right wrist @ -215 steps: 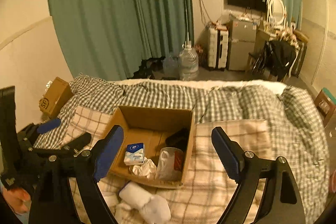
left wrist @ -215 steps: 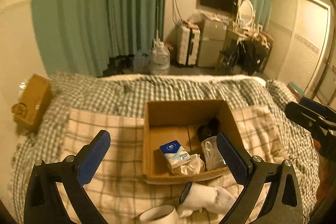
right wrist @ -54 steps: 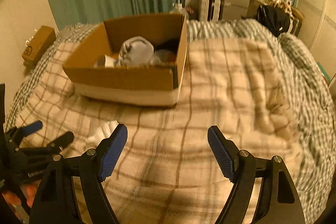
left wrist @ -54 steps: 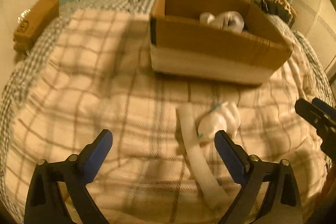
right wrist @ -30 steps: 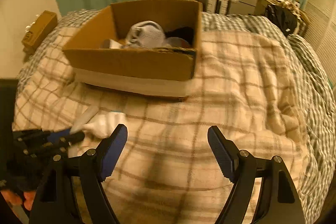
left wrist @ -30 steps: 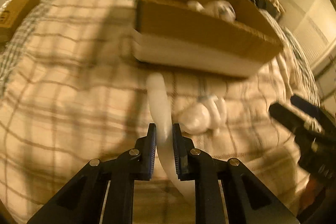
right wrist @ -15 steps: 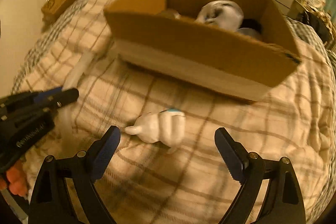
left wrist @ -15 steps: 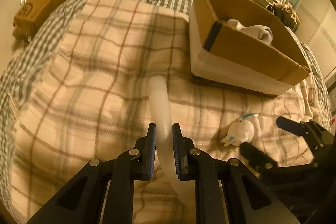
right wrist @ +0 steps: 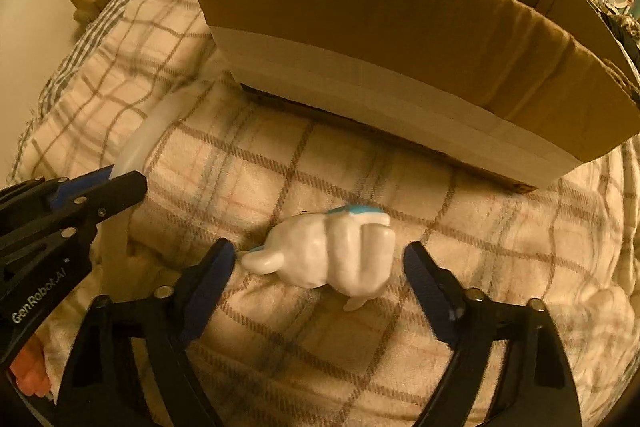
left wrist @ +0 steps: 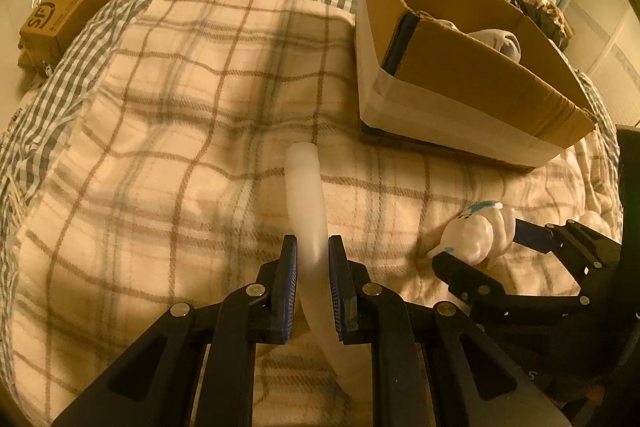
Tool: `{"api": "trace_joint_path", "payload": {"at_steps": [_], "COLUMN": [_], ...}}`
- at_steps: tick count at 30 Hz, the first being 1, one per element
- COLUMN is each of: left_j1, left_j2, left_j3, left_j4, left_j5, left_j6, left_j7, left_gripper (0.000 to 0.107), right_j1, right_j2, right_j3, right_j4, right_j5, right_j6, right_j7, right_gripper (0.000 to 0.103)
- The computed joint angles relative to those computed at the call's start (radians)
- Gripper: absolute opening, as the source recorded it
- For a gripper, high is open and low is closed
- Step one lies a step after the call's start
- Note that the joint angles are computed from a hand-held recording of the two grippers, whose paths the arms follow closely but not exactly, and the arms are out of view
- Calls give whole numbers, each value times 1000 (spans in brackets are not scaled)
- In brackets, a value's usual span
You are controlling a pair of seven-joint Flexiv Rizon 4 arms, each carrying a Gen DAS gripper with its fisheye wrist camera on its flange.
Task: Organize objects
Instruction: 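Lower the white tube and toy into the box and release both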
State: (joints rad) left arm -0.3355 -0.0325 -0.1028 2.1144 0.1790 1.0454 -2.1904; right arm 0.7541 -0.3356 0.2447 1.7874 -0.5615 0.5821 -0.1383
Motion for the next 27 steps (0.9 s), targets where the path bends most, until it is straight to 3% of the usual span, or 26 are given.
{"api": "trace_joint_path", "payload": {"at_steps": [4,7,19,27], "left_j1": [-3,-7,-21,-13], "left_j2": [10,24,118,125], "left_j3": [-4,-9,-53,-84], "left_j4": [-9,-17,-70,-188], "left_j5": [11,18,43,61], "left_j6": [-15,-35,-95,-122], "left_j7": [-12,-20,-27,14], "left_gripper": [15,15,15,15], "right_j1": [10,16,73,87], "right_j2": [18,39,142,203], "right_j3": [-1,4,46,74], "right_j4": [13,23,-16,-69], "right_j5": [-22,-47,-196,-307], "right_j6": [-12,-19,-213,-345], "right_j7": [33,59,108,103], "right_gripper": [75,68,68,68]}}
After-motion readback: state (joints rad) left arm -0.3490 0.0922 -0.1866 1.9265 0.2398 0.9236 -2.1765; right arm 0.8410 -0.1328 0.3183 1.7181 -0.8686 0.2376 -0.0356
